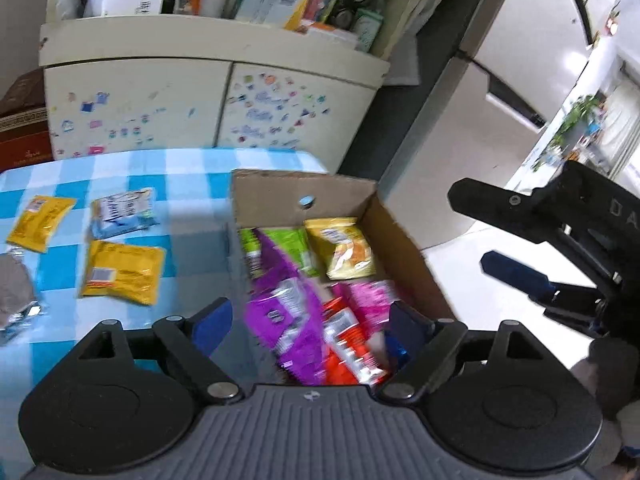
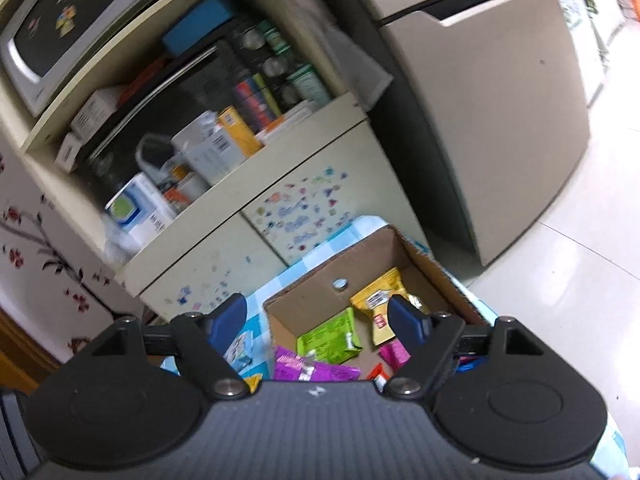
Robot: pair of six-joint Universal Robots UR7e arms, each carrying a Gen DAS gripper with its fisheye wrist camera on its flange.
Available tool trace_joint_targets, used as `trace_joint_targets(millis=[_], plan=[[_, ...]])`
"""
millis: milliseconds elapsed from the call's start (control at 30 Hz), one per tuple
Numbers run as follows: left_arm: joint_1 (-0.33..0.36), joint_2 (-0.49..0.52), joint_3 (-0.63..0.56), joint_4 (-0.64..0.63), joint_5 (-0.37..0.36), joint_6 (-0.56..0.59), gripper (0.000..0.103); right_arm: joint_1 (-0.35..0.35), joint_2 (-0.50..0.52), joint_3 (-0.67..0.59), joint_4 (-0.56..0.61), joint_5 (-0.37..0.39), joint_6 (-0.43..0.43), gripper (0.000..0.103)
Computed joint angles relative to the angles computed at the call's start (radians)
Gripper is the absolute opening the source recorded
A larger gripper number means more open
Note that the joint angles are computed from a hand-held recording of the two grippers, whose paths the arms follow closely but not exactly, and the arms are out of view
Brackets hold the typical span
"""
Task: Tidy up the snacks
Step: 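Open both tools to release the bags and lift away from the box, then move the left tool over the silver foil bag while the right moves over the yellow bag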
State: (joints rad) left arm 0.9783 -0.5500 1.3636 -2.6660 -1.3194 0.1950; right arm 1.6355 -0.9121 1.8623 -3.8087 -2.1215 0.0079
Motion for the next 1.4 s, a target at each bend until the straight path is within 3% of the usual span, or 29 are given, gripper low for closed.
trace_joint_targets(millis=[200, 700, 867, 1033, 1267, 1400], plan=[[0.026, -0.013, -0.034, 0.026, 0.067, -0.005, 0.090, 0.019, 0.029, -0.025, 0.019, 0.004, -0.120, 0.078], [0.113, 0.003, -0.216, 0.095, 0.262, -0.022, 0.097, 0.040, 0.091, -0.079, 0.108, 0.064, -0.285, 0.079], [0.133, 0.033, -0.287, 0.138, 0.323, -0.073, 0.098, 0.040, 0.122, -0.118, 0.159, 0.115, -0.331, 0.079], [0.155, 0.076, -0.363, 0.215, 0.340, -0.140, 0.099, 0.037, 0.167, -0.174, 0.233, 0.159, -0.372, 0.079], [0.179, 0.150, -0.479, 0.314, 0.388, -0.257, 0.099, 0.025, 0.256, -0.299, 0.347, 0.159, -0.368, 0.079], [0.188, 0.189, -0.539, 0.368, 0.400, -0.304, 0.099, 0.010, 0.301, -0.369, 0.400, 0.157, -0.284, 0.079]])
